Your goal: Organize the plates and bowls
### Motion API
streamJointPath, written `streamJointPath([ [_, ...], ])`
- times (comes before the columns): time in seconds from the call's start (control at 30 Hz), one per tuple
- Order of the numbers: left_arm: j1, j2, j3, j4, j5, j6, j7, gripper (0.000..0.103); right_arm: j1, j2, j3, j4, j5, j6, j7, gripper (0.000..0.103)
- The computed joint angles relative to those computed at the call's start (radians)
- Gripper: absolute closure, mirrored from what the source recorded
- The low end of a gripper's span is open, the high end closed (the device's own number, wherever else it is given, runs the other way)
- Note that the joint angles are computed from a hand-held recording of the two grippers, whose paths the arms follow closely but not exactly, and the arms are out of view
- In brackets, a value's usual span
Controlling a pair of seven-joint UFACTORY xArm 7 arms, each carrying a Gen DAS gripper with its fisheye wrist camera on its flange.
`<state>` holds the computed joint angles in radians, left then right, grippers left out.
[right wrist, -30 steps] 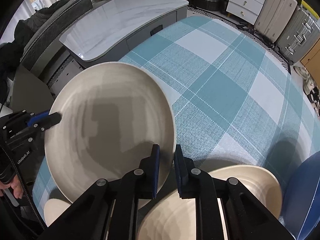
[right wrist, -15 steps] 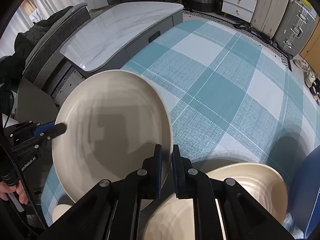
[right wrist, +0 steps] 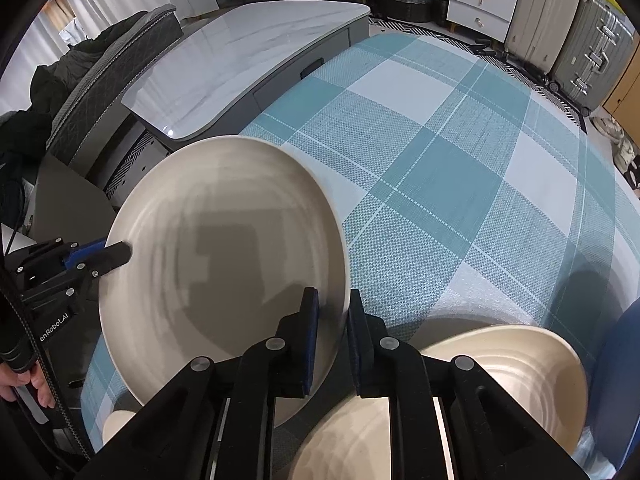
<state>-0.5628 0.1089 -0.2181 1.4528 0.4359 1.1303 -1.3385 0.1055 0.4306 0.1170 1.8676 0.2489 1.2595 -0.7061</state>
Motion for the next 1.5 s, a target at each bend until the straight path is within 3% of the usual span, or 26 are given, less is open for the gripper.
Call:
streamJointPath([
  [0.2, -0.023, 0.037, 0.002, 0.058, 0.020, 0.078, -0.014, 0.092, 0.003, -0.019, -0.002, -0.029, 0.002, -0.025, 0.018, 0.090],
  [0.63, -0.017, 0.021, 0.004, 0.059, -0.019, 0.094, -0.012, 0.092, 0.005, 0.011, 0.000, 0.046, 0.014, 0.016, 0.084, 0.093],
  [1.07, -0.015, 0.008, -0.002, 0.031, -0.019, 0.078, -0.021, 0.089, -0.001, 0.003, -0.001, 0.016, 0.014, 0.082, 0.110, 0.091],
  [1.23, -0.014, 0.014, -0.002, 0.033, -0.017, 0.072, -0.033, 0.088, 0.002, -0.019, -0.002, -0.019, 0.012, 0.074, 0.100, 0.087],
  [1.5, -0.016, 0.020, 0.002, 0.060, -0.049, 0.100, -0.031, 0.089, -0.007, -0.032, -0.003, -0.020, 0.038, 0.060, 0.129, 0.090],
])
